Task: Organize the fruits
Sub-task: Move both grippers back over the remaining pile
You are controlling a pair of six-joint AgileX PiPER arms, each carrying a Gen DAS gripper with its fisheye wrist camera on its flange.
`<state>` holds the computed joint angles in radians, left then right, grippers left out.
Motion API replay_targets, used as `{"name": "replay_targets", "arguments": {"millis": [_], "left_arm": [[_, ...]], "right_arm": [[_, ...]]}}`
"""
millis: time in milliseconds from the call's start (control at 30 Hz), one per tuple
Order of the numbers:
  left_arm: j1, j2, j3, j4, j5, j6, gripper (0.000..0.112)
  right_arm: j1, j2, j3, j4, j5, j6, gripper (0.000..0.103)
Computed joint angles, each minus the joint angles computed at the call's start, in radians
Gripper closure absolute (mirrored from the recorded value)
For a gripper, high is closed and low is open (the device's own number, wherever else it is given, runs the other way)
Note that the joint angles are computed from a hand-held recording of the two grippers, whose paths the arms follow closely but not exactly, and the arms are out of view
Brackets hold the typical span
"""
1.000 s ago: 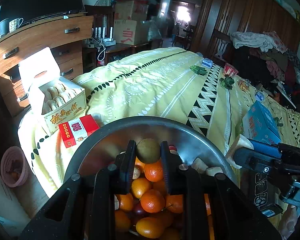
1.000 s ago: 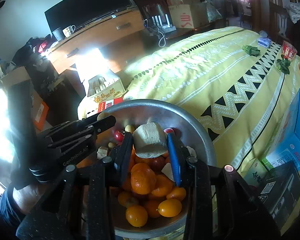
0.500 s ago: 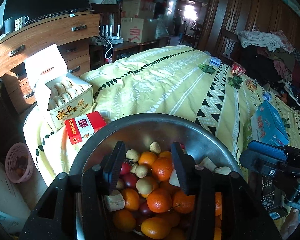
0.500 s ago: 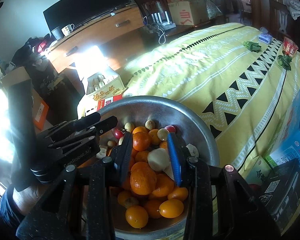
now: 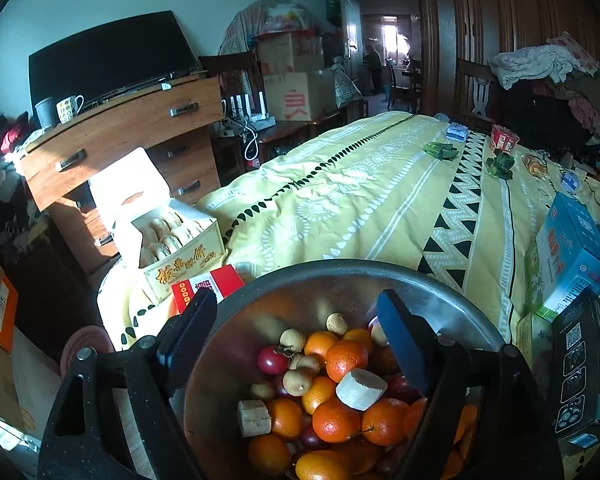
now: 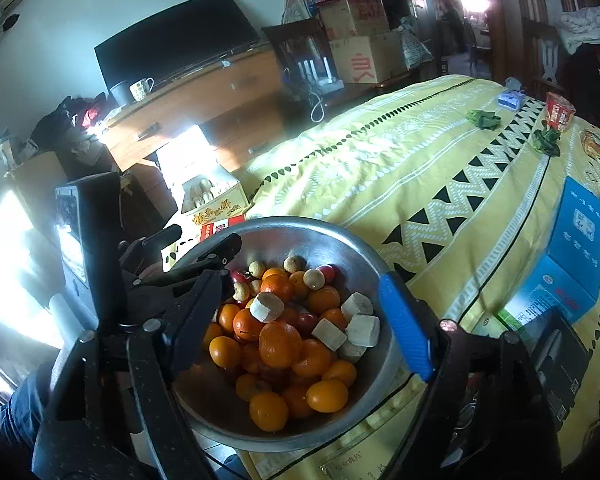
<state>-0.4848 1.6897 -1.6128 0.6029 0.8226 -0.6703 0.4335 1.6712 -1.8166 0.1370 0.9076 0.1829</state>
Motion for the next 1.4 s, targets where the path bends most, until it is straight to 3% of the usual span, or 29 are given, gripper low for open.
{"name": "replay_targets", "arguments": {"millis": [600, 1400], "left_arm": [[-0.121, -0.025, -0.043, 0.082, 0.074, -0.06, 0.027], [-0.321, 0.042, -0.179, 0.126, 0.169, -0.076, 0.027]], "right_arm": [[0.018, -0.267, 0.295, -0.068, -0.073, 0.056, 0.011], [-0.192, -0.568, 0.613, 0.053, -0.055, -0.017, 0.011]]}}
